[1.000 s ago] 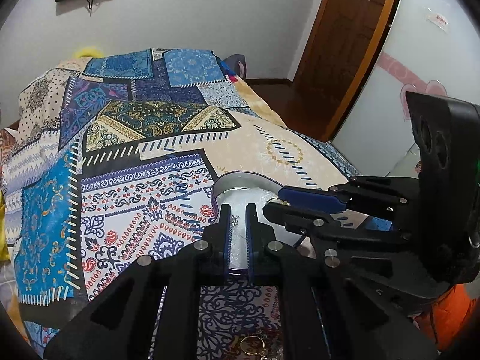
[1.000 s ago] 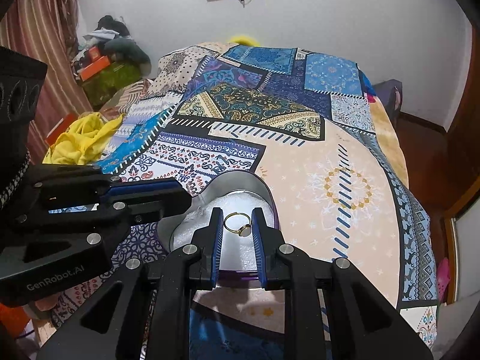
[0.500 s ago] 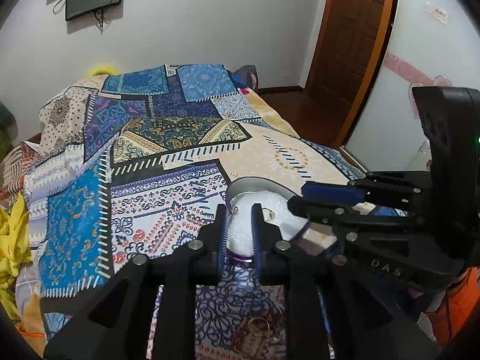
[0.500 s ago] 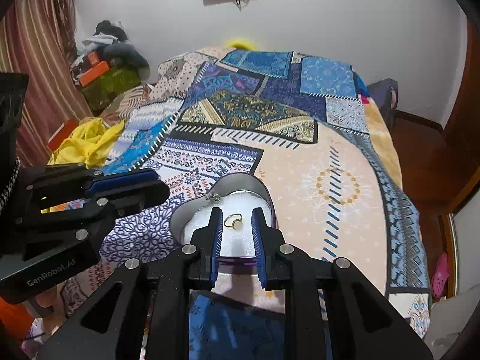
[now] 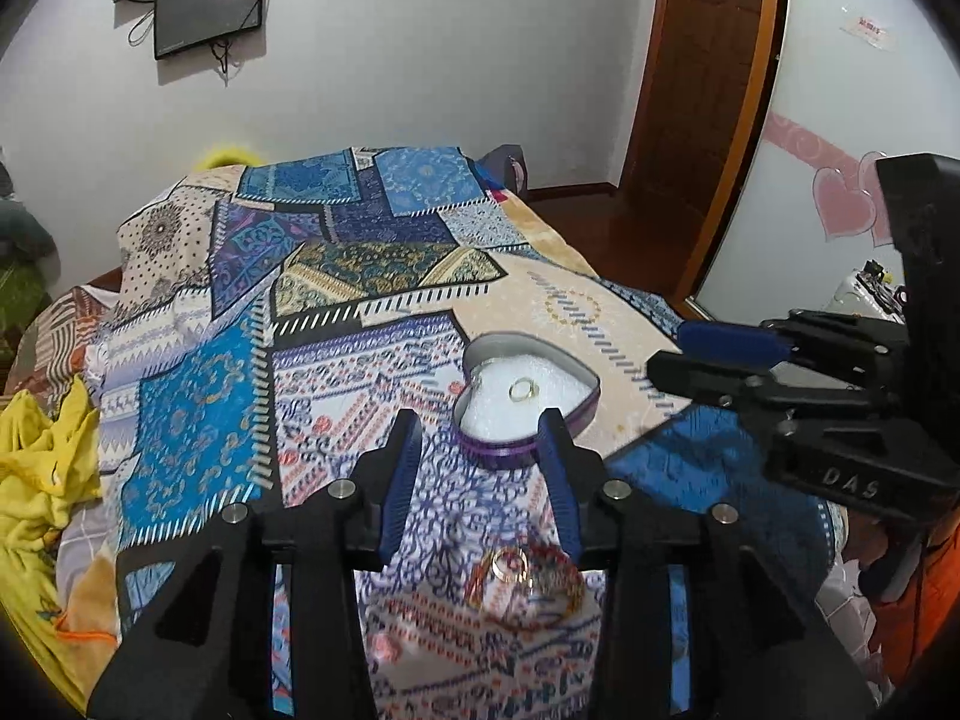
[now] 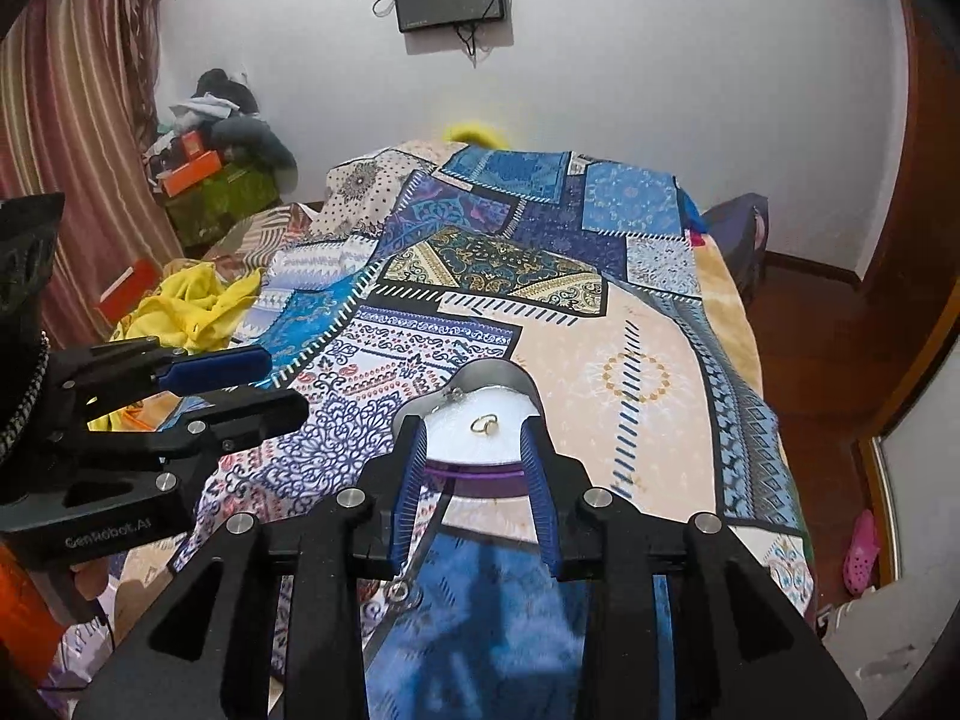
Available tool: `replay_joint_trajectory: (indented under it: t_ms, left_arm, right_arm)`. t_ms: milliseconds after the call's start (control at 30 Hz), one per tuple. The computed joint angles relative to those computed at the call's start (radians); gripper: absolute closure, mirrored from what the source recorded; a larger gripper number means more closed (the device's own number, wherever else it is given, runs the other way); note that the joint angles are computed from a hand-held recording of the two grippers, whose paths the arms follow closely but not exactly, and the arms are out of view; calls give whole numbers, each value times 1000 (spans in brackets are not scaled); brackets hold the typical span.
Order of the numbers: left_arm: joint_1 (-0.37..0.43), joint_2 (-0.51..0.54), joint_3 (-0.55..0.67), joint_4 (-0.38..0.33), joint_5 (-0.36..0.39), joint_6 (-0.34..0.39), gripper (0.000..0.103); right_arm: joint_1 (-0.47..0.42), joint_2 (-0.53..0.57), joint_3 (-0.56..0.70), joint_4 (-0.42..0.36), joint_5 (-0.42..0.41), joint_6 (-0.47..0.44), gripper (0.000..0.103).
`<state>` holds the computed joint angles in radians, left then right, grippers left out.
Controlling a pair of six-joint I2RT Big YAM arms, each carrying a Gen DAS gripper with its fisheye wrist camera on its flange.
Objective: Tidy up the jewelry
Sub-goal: 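Grasp a silver ring with the right gripper while the left grasps the red-gold bracelet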
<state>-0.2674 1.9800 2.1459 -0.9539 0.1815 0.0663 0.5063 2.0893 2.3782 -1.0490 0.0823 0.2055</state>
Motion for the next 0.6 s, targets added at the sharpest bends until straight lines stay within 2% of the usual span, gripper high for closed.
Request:
replay_joint_trajectory:
  t_ms: [267,600]
  left_arm:
    - [14,-72,-137,15,-12,5,63]
    - [24,-77,-224,-7,-19,-8,63]
  right_arm:
    - [17,-47,-94,15,23,6,73]
    - [40,-62,-183,-15,16,-3,73]
